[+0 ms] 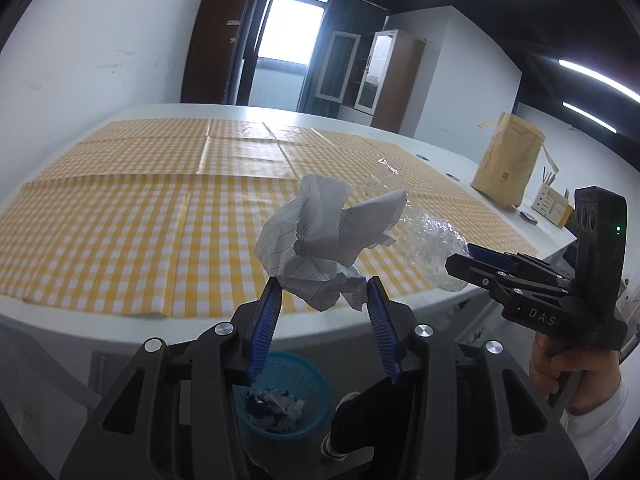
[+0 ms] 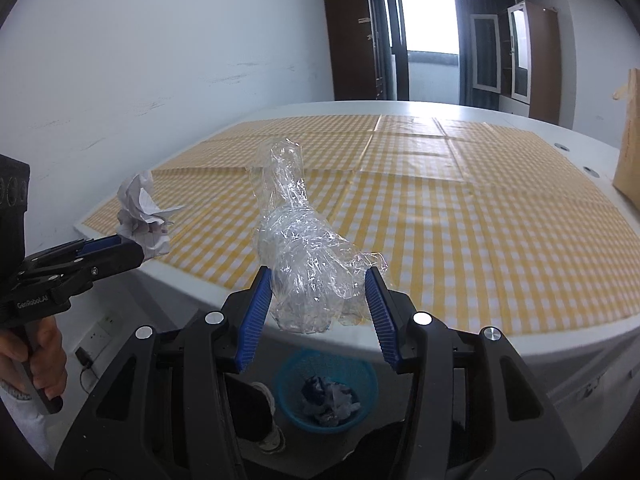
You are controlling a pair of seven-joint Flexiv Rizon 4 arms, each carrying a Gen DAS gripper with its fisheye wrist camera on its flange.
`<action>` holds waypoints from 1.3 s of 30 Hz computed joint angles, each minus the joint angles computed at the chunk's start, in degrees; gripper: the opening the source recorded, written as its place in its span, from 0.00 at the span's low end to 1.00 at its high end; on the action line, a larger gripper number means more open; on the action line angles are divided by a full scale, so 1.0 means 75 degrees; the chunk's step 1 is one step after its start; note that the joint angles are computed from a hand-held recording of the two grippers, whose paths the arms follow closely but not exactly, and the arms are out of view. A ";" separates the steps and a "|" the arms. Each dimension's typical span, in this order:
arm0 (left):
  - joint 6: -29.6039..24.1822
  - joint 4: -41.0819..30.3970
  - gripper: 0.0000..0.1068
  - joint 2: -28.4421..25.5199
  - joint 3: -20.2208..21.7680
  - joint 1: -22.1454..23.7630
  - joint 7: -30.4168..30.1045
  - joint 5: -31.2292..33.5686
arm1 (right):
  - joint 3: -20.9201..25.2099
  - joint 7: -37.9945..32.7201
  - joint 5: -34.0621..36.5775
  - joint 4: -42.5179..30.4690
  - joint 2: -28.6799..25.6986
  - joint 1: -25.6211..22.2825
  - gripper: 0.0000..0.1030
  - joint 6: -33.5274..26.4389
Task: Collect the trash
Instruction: 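Lift the white paper and clear wrapper and carry both over the wastebasket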
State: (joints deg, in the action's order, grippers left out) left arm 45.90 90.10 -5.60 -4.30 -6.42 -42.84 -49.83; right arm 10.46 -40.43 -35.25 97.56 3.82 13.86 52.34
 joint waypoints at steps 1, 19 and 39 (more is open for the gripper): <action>-0.0030 0.0116 0.41 0.0088 0.0020 -0.0003 0.0078 -0.0040 | 0.0035 -0.0003 0.0020 0.0099 0.0082 0.0005 0.44 -0.0003; -0.0821 0.1734 0.41 0.0825 0.0443 -0.0141 0.0309 0.0094 | 0.0580 -0.0649 0.1283 0.1561 0.1190 0.0236 0.44 -0.0438; -0.0207 0.1778 0.41 -0.0484 0.0172 0.0069 -0.0805 0.1394 | 0.0079 -0.0434 0.2326 0.1549 -0.0545 0.0469 0.44 -0.0203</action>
